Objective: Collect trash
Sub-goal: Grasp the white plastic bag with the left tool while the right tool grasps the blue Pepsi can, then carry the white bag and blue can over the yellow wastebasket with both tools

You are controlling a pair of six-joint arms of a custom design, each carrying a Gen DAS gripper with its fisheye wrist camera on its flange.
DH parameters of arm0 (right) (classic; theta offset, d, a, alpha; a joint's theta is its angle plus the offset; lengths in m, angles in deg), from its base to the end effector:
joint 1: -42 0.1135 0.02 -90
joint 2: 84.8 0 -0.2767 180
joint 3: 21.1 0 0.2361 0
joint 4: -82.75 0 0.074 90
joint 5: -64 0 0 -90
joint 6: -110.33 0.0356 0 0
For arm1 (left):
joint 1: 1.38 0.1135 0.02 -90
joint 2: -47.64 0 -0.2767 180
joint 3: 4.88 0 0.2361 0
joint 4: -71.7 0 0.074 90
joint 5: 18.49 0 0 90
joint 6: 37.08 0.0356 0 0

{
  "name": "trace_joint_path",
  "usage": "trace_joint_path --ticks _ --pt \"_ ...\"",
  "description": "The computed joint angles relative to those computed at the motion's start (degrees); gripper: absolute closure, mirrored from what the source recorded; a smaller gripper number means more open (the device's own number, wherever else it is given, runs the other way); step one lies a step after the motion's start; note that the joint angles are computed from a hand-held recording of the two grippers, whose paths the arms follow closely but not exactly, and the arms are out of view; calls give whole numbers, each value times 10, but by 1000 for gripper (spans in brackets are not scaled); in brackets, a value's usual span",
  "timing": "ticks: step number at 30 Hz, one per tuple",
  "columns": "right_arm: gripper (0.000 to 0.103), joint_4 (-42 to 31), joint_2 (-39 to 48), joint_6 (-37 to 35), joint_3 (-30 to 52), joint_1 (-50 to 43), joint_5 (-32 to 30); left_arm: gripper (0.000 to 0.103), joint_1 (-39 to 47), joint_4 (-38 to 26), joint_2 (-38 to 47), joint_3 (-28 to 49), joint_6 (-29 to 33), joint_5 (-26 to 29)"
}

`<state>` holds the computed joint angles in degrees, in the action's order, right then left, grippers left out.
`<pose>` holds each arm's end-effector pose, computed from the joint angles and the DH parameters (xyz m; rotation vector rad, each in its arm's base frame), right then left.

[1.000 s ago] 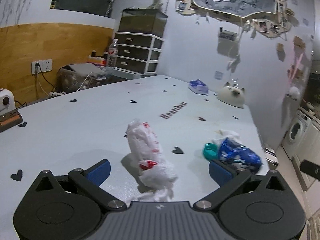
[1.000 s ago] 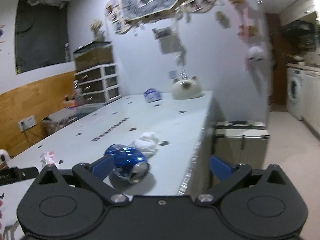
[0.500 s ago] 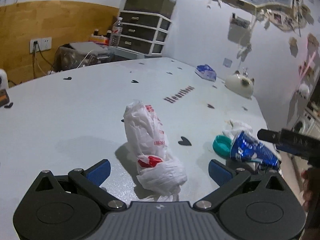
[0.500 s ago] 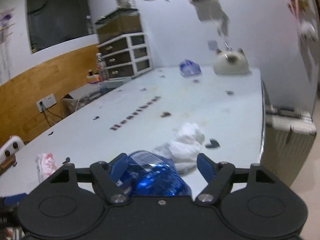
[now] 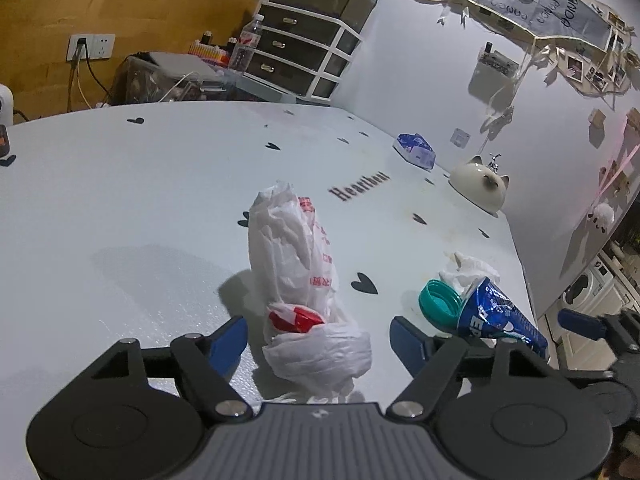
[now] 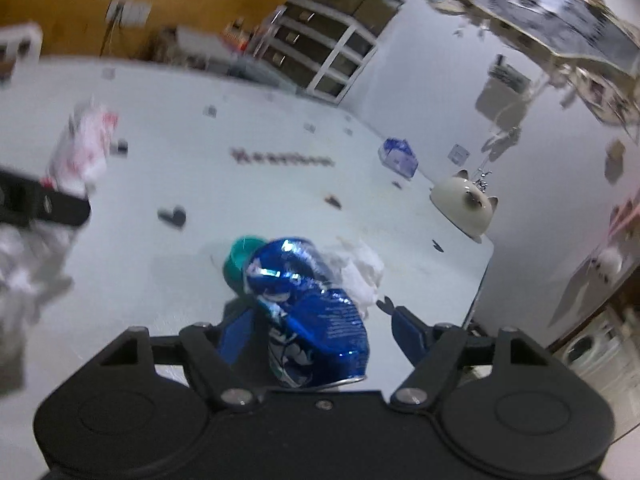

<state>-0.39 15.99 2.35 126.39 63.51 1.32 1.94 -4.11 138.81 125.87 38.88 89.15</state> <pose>0.3025 0.1017 0.4944 -0.4783 2.1133 -0.4890 0.2948 0.0063 0.4768 -0.1607 2.1979 -0.4434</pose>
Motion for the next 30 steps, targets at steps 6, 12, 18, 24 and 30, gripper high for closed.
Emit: trace_joint_path --ticks 6,12,18,24,30 --pt "44 -102 106 -15 160 -9 9 27 -6 4 8 -2 -7 -9" --pt "57 -108 121 8 188 -20 -17 42 -8 3 18 7 -9 -3" --pt "71 -60 41 65 92 -38 -73 46 -5 6 9 -5 1 7" --pt "72 -10 -47 158 -15 -44 -107 47 -4 2 -14 -17 18 11" --pt "73 6 -118 252 -80 -54 -155 47 -12 -15 -39 0 45 11"
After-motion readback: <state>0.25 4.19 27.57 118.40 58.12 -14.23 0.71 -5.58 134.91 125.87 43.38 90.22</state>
